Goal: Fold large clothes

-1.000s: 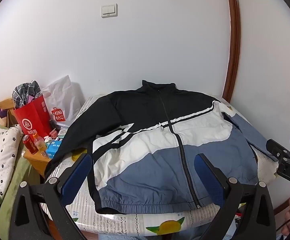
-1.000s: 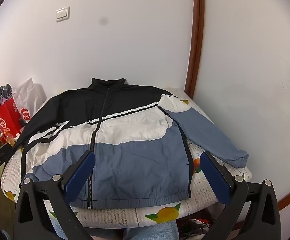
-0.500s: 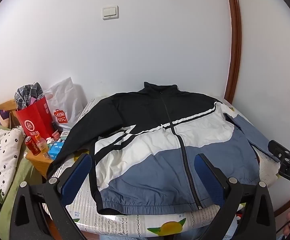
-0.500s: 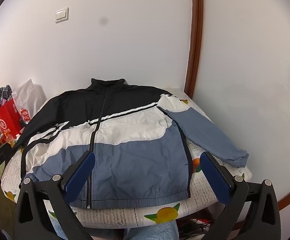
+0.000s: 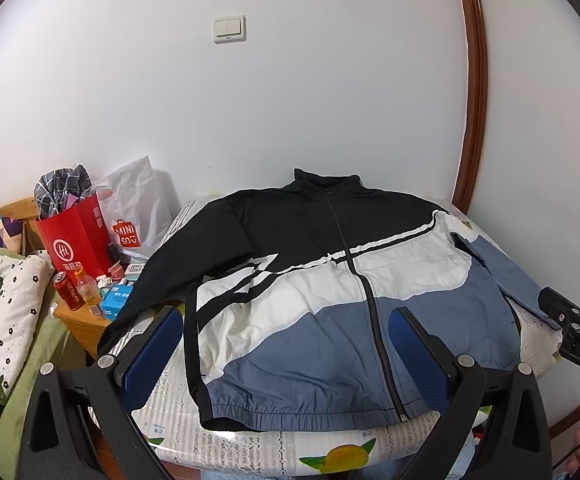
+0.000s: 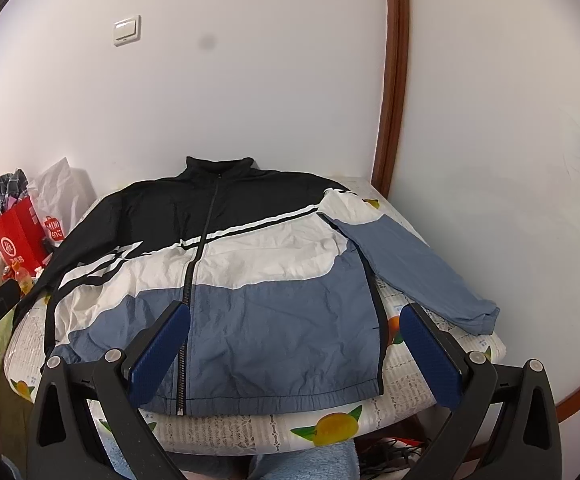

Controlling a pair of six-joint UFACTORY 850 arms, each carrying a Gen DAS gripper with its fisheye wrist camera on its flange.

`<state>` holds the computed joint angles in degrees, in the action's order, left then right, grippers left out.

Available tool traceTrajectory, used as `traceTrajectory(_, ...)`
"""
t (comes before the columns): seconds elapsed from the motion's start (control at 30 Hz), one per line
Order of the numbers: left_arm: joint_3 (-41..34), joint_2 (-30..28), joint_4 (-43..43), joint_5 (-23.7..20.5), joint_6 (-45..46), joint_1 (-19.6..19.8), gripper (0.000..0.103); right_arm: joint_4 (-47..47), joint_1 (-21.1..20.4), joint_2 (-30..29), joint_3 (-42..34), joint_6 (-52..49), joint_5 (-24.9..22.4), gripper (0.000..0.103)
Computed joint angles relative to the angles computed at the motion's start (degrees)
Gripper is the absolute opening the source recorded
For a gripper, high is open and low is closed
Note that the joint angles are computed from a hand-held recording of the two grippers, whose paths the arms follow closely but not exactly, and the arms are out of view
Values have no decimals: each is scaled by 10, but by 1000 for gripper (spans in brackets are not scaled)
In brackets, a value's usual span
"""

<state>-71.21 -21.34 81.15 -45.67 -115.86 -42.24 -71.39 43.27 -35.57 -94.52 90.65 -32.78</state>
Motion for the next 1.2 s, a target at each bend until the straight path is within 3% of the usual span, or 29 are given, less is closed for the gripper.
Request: traceTrajectory(1.2, 1, 0, 0, -7, -3, -3, 103, -5, 0, 2, 5, 10, -1, 103)
